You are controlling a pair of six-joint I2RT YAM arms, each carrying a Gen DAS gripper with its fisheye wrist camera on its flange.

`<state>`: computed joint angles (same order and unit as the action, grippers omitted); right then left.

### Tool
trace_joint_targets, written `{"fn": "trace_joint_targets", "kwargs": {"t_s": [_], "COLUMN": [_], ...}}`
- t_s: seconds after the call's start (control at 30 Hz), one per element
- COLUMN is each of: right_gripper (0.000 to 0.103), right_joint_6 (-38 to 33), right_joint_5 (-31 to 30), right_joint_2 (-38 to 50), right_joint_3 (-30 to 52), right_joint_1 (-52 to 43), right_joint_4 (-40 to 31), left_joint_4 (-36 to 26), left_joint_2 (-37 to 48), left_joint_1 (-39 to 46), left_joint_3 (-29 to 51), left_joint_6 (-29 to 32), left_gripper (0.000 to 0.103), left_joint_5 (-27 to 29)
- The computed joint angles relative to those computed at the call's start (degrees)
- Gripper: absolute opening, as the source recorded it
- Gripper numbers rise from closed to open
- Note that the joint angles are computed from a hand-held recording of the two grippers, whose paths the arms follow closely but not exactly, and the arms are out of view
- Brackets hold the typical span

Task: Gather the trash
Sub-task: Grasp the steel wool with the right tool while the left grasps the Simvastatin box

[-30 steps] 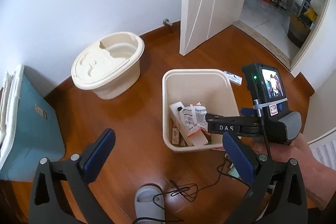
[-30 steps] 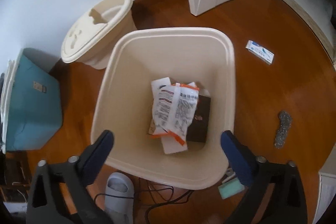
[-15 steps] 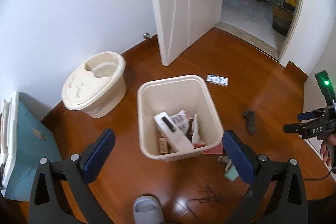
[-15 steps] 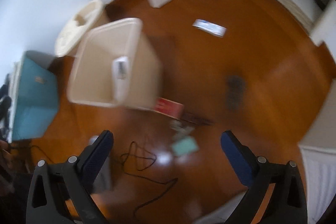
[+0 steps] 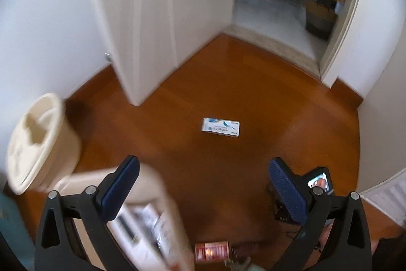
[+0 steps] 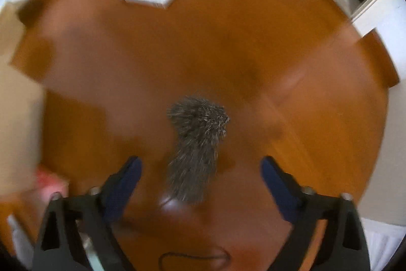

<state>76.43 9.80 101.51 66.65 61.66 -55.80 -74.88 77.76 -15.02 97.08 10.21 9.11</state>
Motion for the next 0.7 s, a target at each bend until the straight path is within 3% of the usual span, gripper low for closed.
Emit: {"fn": "trace_joint_targets", "kwargs": {"t_s": [0.07,0.17,0.2,0.23,0.27,0.4,0.57,0.7], "right_gripper": [0.087,0.082,0.069,0.037,0.021,0.019,0.020,0.021], "right_joint_6": [0.2,-0.7,-1.7,-3.2,-5.0,-0.3,16.1,30.5], "right_joint_5": [-0.9,-1.5,-1.3,-0.4,0.1,-3.6,3.7,8.7], "right_joint_2": [2.3,1.1,1.0,0.1,-0.7,-9.1,-27.1,-32.5], "right_joint_3": [-4.3,-9.6,-10.1,-11.0,-11.2,-16.5,-20.6,-22.6], "right_joint_1": [-1.9,-1.6,-1.1,-0.6,0.0,1.0,12.1,21.1], "right_joint_4": [4.7,12.1,12.9,14.7,15.3,17.8,10.8,5.5], "left_joint_4": [2.4,2.2,2.8,3.9,3.6,2.2,2.6,6.1], "left_joint_2": [6.0,15.8,18.8,21.1,25.2,35.2,48.1,54.9], "left_joint_1": [-1.8,-1.3,-1.7,-2.1,-2.1,-5.2,-7.2,-7.9], "left_joint_3": [-1.1,1.4,2.4,3.3,6.1,14.8,23.5,24.3], "left_joint_6": [-2.2,-9.7,-12.5,-14.5,-17.8,-29.6,-47.5,-57.5], "left_gripper": [0.103,0.103,0.103,0.103,0.103,0.103,0.103,0.103], "left_joint_5": [-1.6,1.3,0.9,1.1,3.1,5.1,11.6,10.9]}}
